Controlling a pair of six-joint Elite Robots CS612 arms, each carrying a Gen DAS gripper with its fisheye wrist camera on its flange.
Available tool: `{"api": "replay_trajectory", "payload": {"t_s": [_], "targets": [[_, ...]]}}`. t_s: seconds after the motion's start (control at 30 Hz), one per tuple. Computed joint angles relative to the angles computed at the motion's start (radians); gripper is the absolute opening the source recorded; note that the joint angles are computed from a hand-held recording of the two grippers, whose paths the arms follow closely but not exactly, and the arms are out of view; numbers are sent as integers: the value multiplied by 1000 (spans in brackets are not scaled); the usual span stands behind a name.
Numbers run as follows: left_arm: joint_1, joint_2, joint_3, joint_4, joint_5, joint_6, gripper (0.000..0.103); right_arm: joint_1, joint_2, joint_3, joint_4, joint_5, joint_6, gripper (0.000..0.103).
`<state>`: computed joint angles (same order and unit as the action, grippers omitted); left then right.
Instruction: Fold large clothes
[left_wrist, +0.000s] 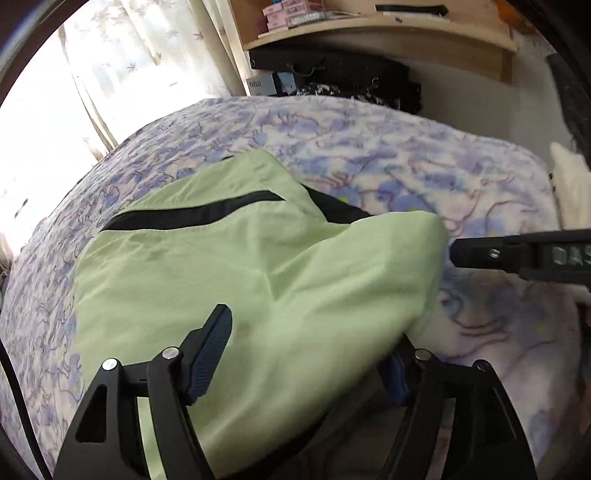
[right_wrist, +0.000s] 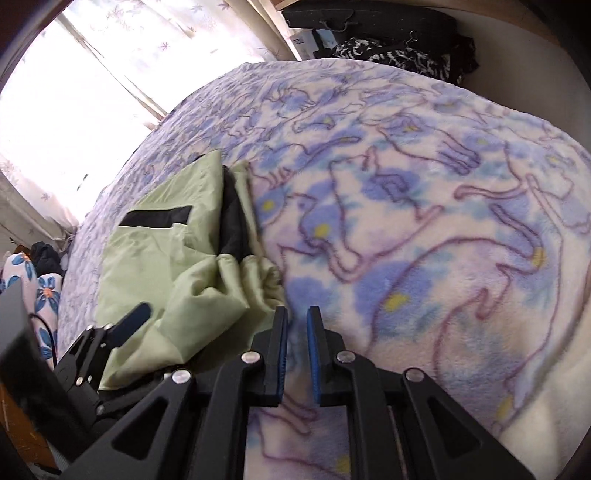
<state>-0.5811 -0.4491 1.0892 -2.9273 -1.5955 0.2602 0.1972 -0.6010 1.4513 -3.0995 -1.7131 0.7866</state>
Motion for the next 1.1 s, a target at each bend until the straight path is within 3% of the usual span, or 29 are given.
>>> {"api": "replay_trajectory", "payload": {"t_s": [0.1, 0.17, 0.33, 0.47, 0.57, 0.67, 0.83, 0.9, 0.97, 1.1], "targets": [[15, -41, 52, -4, -50, -22, 72, -4, -5, 5, -35, 9, -5, 12], [33, -65, 78, -12, -89, -60, 76, -6, -10, 7, -53, 22, -14, 22], [80, -96, 115, -51, -100, -224, 78, -6, -14, -11, -73, 48, -58, 26], [109, -80, 94, -21, -32, -341, 78, -10, 2, -73, 35, 113, -149, 27], [135, -56, 58, 48, -46, -417, 78, -10, 18, -120, 126, 135, -223, 27], [156, -31, 23, 103, -102, -463, 78, -13, 30, -156, 197, 162, -276, 27], [179, 11, -26, 119, -227, -539, 78, -35, 61, -205, 260, 275, -288, 28], [178, 20, -40, 126, -236, -551, 78, -43, 80, -227, 265, 306, -285, 23], [176, 19, -41, 132, -234, -551, 78, -43, 79, -223, 243, 298, -267, 10], [168, 14, -38, 126, -220, -535, 77, -23, 31, -149, 99, 196, -300, 5]]}}
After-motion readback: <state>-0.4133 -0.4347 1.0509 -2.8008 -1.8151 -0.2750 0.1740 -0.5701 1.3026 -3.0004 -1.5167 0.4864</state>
